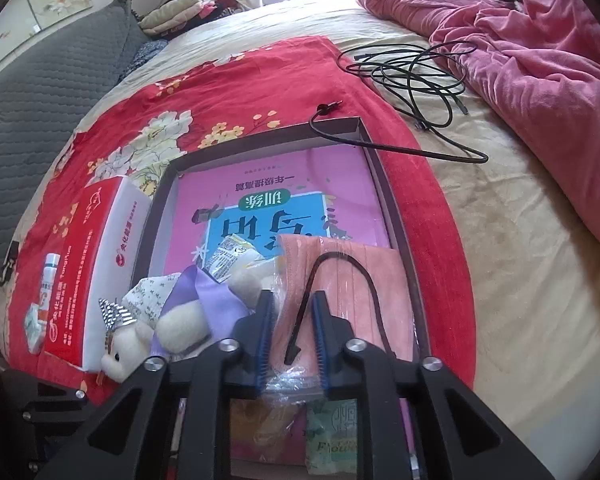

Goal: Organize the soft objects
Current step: 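Lower both items into the tray and open both tools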

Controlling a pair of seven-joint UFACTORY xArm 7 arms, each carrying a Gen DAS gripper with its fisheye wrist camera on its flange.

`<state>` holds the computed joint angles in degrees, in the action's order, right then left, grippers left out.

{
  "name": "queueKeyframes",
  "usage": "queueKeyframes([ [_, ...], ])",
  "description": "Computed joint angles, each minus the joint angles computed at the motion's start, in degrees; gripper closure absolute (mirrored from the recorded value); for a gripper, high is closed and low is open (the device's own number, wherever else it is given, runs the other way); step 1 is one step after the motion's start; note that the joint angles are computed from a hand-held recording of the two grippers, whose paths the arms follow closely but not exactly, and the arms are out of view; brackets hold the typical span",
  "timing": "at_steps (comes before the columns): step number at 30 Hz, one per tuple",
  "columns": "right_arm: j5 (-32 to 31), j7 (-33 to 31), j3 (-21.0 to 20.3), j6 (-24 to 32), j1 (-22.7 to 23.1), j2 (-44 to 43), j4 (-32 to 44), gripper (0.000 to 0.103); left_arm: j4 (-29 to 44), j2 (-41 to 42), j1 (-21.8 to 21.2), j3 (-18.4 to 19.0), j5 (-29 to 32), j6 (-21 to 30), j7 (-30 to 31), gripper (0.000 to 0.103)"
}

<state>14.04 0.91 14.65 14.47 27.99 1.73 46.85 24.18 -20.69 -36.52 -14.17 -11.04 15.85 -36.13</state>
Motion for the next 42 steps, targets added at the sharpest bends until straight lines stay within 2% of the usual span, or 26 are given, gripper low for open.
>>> queueKeyframes([
  [2, -1.33, 1.02, -0.1, 0.38, 0.11, 0.31, 0.33, 0.072, -0.31, -0.08, -0.27, 0.24, -0.39, -0.63, 0.12, 0.096],
  [6, -4.04, 3.39, -0.26, 0.03, 0.23, 0.1, 0.04, 0.067, -0.44, -0.22, -0.26, 0.16, -0.22, -0.87, 0.13, 0.096],
  [10, -3.06, 2.81, -0.15, -0.65, 0.23, -1.23, -0.93, 0.053, -0.31, 0.03, -0.22, 0.2, -0.24, -1.01, -0.02, 0.096],
  [17, -3.23, 4.96, -0.82, -1.11, 0.59, -6.6, -4.49, 0.045, -0.68, -0.07, -1.38, 1.32, -1.7, -1.39, 1.29, 0.096],
  [22, 1.32, 2.32, -2.48, -1.4, 2.77, -10.23, -6.64, 0.045, -0.59, -0.19, -2.18, 1.97, -3.17, -1.56, 2.21, 0.096],
  [25, -0.27, 3.77, -2.07, -1.03, 2.32, -11.58, -7.18, 0.045, -0.5, -0.82, -1.09, 0.9, -2.24, -0.65, 1.25, 0.096],
  [30, -1.05, 5.12, -2.35, -0.54, 2.54, -12.9, -7.94, 0.044, -0.88, -1.74, -2.56, 2.02, -3.86, -0.07, 2.59, 0.077],
  [37, -3.06, 6.93, -2.17, -0.08, 2.33, -14.56, -9.08, 0.044, -1.16, -3.83, -1.37, 0.5, -2.61, 1.28, 1.22, 0.072],
  [41, -3.88, 8.18, -2.03, -0.26, 2.17, -15.36, -9.5, 0.043, -1.4, -5.03, -1.93, 1.2, -2.84, 1.96, 1.23, 0.059],
  [42, -4.06, 8.4, -2.06, -0.18, 2.18, -15.46, -9.48, 0.042, -1.52, -5.23, -1.9, 1.26, -2.86, 1.97, 1.25, 0.059],
])
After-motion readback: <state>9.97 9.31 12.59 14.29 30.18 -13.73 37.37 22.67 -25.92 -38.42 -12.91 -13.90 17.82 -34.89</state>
